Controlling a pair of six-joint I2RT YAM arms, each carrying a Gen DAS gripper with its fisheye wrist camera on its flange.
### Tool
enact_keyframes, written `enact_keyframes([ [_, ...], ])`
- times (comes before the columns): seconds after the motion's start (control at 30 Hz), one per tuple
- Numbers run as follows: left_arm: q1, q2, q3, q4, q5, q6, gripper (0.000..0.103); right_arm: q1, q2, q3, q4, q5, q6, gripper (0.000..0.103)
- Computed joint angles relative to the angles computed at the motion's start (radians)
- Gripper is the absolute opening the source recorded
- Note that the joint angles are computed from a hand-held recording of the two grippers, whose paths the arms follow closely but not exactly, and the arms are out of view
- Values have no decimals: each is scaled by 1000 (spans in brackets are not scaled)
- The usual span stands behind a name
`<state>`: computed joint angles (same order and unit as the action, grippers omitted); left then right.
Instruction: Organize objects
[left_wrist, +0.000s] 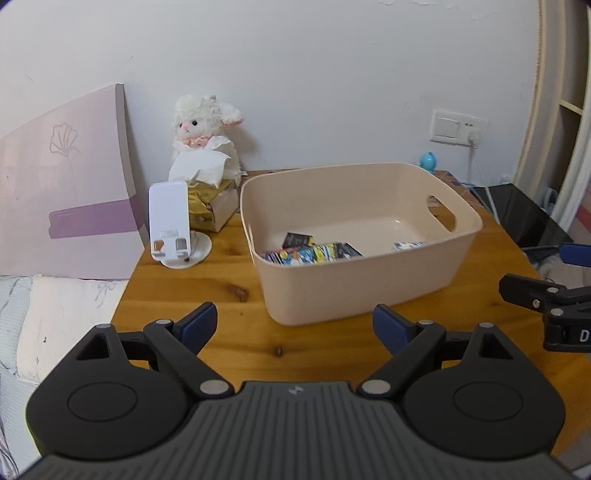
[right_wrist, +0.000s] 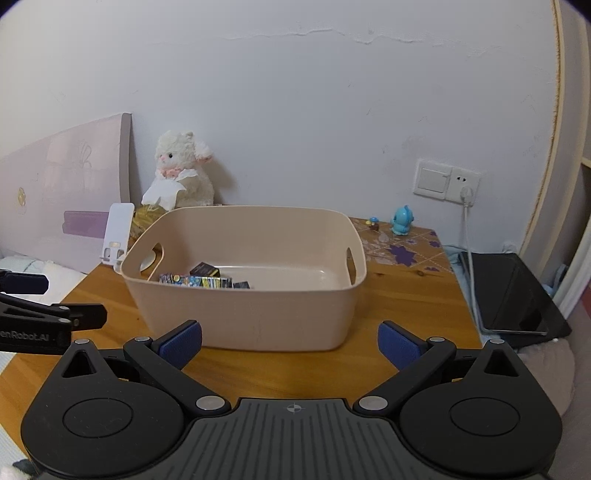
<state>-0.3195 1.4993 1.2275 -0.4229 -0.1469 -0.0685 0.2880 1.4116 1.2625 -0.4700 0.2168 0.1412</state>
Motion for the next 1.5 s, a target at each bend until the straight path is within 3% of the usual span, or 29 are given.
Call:
enact_keyframes([
  [0.73, -68, -305, -321, 17, -71, -43, 92, 175, -228, -202, -98, 149, 77, 103],
  [1.5, -145, -458, -433, -22, -52, -130, 92, 210, -419, -355, -160, 149, 186, 103],
])
